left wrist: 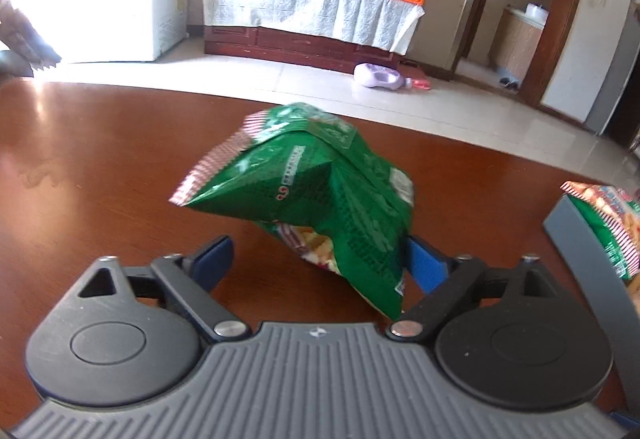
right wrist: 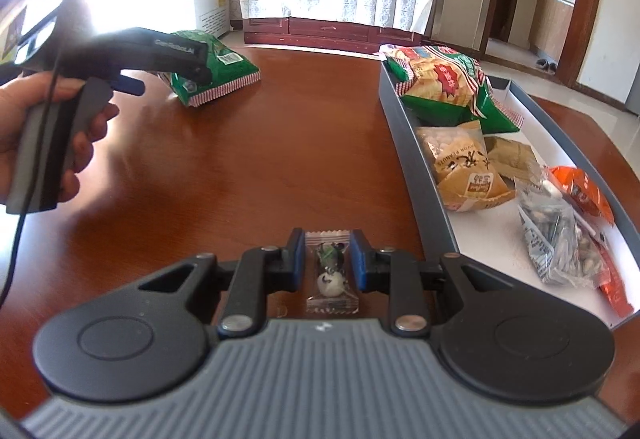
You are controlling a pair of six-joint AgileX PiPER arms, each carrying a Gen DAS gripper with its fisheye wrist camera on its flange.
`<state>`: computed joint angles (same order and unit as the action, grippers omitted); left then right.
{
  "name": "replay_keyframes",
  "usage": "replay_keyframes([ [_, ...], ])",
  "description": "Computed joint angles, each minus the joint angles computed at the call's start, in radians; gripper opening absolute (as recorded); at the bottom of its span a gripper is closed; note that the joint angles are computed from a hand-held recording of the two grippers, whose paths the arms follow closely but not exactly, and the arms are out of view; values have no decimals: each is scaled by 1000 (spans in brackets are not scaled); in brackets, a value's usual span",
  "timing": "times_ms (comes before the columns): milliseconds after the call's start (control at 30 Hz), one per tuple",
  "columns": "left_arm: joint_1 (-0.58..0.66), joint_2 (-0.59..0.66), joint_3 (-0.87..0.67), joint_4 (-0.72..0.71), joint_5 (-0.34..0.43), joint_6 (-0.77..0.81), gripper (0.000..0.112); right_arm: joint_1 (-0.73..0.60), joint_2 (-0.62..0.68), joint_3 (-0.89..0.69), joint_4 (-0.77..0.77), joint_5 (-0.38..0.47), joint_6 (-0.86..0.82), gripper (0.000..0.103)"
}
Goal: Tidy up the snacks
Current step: 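Grasp the green chip bag with the left gripper while the right grasps the clear candy, then carry the green chip bag and clear candy over the grey box with both grippers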
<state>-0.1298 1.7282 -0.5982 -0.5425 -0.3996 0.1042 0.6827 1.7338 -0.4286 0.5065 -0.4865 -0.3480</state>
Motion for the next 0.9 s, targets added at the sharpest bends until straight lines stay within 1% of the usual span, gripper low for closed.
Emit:
replay_keyframes([
  [33,10,7,-2,66,-4,-60,72,13,0,2,22,-7,-17,28],
  [67,13,6,-3,92,-4,-81,58,19,3,3,31,-14,-24,28],
  [100,8,12,-12,78,-4,-61,54,25,4,4,42,-20,-32,28],
  [133,-9,17,-15,28,-20,-7,52,31,6,4,54,-26,-42,28],
  [200,-25,26,-13,8,-47,19,44,43,8,6,77,-39,-68,28],
  [267,-40,26,-14,-35,-57,60,39,47,7,4,93,-36,-89,28],
  [400,-101,27,-9,-193,-105,198,34,49,2,3,109,-31,-103,28],
  [467,-116,22,-3,-212,-114,209,33,60,-1,7,127,-35,-116,28],
  [533,-152,7,7,-274,-125,261,32,70,-4,13,138,-41,-125,28],
  [567,-167,2,13,-283,-124,270,31,74,-3,15,141,-46,-127,28],
  [600,-181,-3,12,-296,-121,287,26,76,-4,18,142,-49,-129,28],
  [733,-282,-18,23,-383,-135,345,26,94,-9,30,162,-61,-138,28],
  [833,-370,-16,25,-463,-165,383,26,109,-17,37,175,-63,-143,27],
  [900,-406,-2,19,-498,-178,400,26,115,-19,43,176,-67,-141,27],
])
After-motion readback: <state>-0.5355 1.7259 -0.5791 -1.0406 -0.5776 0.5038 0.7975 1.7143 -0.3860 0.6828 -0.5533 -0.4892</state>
